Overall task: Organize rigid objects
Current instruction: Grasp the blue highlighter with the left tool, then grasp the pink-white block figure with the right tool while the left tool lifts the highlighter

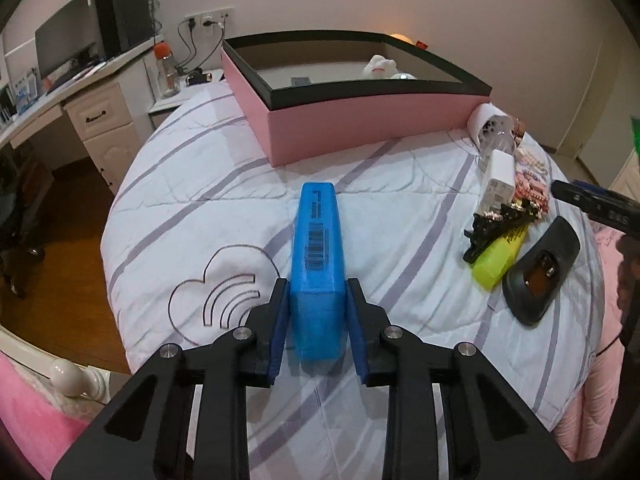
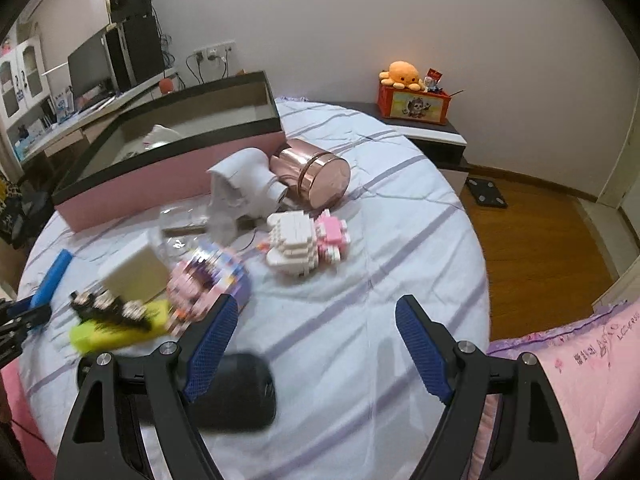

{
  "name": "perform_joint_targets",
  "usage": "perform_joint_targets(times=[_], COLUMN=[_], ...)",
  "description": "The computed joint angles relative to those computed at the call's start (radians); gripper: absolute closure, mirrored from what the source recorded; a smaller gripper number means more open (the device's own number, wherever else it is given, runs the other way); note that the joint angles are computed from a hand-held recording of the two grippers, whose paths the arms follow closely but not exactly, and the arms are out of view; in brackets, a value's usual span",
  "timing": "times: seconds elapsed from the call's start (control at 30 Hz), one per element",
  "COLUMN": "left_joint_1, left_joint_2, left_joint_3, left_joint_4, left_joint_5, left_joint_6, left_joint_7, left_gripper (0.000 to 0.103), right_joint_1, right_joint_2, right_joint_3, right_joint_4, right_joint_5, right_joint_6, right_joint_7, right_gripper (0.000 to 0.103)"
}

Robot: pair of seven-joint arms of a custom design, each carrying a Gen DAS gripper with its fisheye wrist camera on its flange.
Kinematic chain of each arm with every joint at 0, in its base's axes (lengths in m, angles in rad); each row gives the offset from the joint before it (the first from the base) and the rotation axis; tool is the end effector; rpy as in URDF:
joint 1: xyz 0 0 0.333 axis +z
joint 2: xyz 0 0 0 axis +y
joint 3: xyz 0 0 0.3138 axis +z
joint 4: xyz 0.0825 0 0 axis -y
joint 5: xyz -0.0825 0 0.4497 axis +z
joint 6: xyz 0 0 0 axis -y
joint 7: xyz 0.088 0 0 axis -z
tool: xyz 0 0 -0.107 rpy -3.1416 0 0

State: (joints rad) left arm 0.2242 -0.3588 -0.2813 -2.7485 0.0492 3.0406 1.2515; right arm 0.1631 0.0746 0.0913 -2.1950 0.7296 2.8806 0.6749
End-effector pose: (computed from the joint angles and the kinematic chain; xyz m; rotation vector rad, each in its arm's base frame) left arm 0.4689 -0.0238 0.3453 -2.0262 1.6572 -0.6194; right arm 0.6166 0.1204 0.3652 -2.1443 1.2777 -0.4335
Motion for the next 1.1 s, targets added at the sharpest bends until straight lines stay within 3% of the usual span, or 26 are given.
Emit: perform_joint_targets(times=[0.3, 0.5, 0.6, 0.63, 0.9, 1.03, 1.1], left_joint_1=[0.024, 0.005, -0.010, -0.023, -0.039, -0.090, -0.089], left_joint_2=[0.059, 0.065, 0.061, 0.059, 0.043, 0.029, 0.017], left_joint_3=[-0.010, 0.012, 0.027, 0.040, 0.046, 0.088, 0.083], left_joint_4=[0.050, 0.051, 0.048, 0.047, 0.038, 0.029, 0.025], left_joint_5=[0.053, 0.054, 0.042, 0.028, -0.009, -0.065, -0.078], left_joint_6=[0.012, 0.018, 0.014, 0.013, 0.012, 0.010, 0.011], left_joint_7=[0.000, 0.028, 0.048, 0.059, 0.093, 0.140, 0.145], left_gripper=[0.066, 0.066, 0.070, 0.073, 0.076, 0.076, 0.076], right_joint_1=[-0.036, -0.086, -0.086, -0.088, -0.090, -0.085, -0.080], right_joint_2=[0.130, 0.162, 0.157, 0.152, 0.124, 0.092, 0.069], right_joint_3=[0.018, 0.066, 0.072, 0.076, 0.068, 0.059, 0.051], right_joint_4=[0.152, 0.198, 0.193, 0.188, 0.166, 0.140, 0.125], right_joint_5=[-0.139, -0.068, -0.071, -0.061, 0.022, 0.087, 0.125], right_joint_6=[-0.085, -0.138, -0.138, -0.139, -0.152, -0.152, -0.161], right_joint_7=[0.100, 0.026, 0.009, -0.006, -0.065, -0.106, -0.136], right_gripper=[0.021, 0.024, 0.040, 0.041, 0.041, 0.041, 0.041])
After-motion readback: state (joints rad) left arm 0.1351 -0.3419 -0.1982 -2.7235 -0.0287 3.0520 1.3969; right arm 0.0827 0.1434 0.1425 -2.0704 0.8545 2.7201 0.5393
